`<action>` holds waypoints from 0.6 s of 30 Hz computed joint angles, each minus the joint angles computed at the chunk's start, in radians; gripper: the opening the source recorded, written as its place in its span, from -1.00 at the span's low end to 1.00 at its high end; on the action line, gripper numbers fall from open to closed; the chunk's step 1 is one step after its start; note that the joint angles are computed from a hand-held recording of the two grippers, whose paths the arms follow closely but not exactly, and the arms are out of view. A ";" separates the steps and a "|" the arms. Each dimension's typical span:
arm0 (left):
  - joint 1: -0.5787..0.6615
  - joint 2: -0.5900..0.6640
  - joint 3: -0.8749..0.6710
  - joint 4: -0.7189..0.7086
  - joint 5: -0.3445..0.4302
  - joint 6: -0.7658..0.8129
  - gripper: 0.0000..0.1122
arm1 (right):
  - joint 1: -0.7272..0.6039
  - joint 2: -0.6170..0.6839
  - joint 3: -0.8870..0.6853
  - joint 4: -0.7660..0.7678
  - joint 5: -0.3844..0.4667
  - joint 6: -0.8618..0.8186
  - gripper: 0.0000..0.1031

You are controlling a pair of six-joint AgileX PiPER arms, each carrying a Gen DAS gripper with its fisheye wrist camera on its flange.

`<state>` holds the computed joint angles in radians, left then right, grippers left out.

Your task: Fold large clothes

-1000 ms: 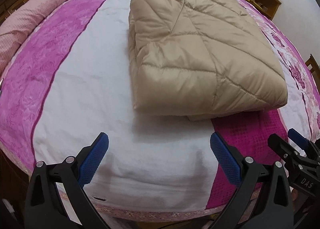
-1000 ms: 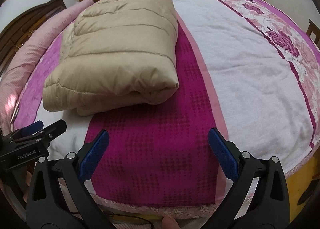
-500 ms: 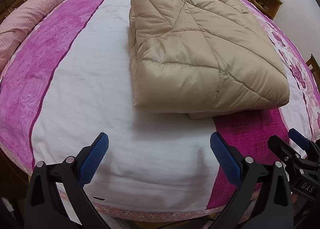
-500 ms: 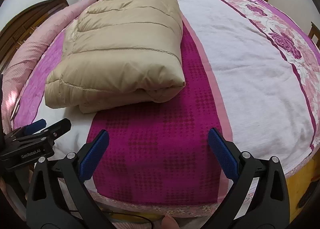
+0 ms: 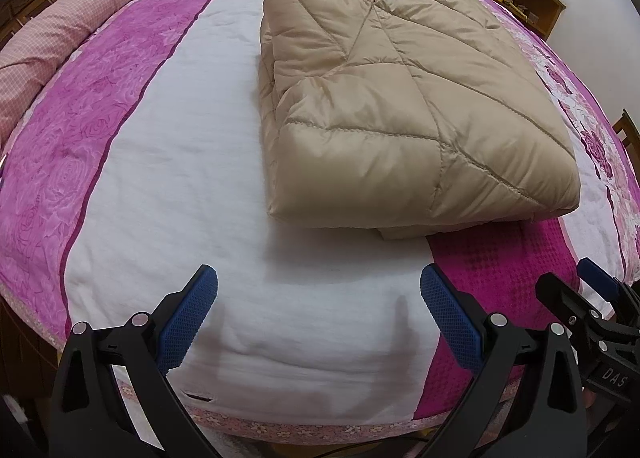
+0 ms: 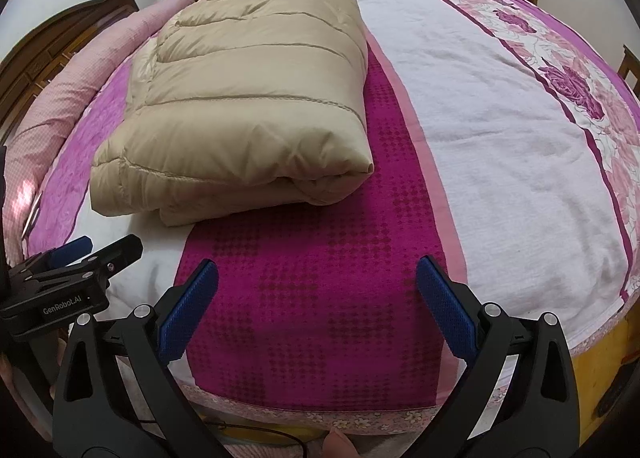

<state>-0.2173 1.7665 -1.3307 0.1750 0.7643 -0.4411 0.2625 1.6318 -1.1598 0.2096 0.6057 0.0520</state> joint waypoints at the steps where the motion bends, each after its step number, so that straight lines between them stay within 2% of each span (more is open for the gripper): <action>1: 0.000 0.000 -0.001 0.001 0.000 0.000 0.73 | 0.000 0.000 0.000 -0.001 0.000 0.001 0.91; 18: -0.004 -0.001 -0.007 0.005 0.004 -0.005 0.73 | 0.001 0.000 0.000 0.000 -0.001 0.001 0.91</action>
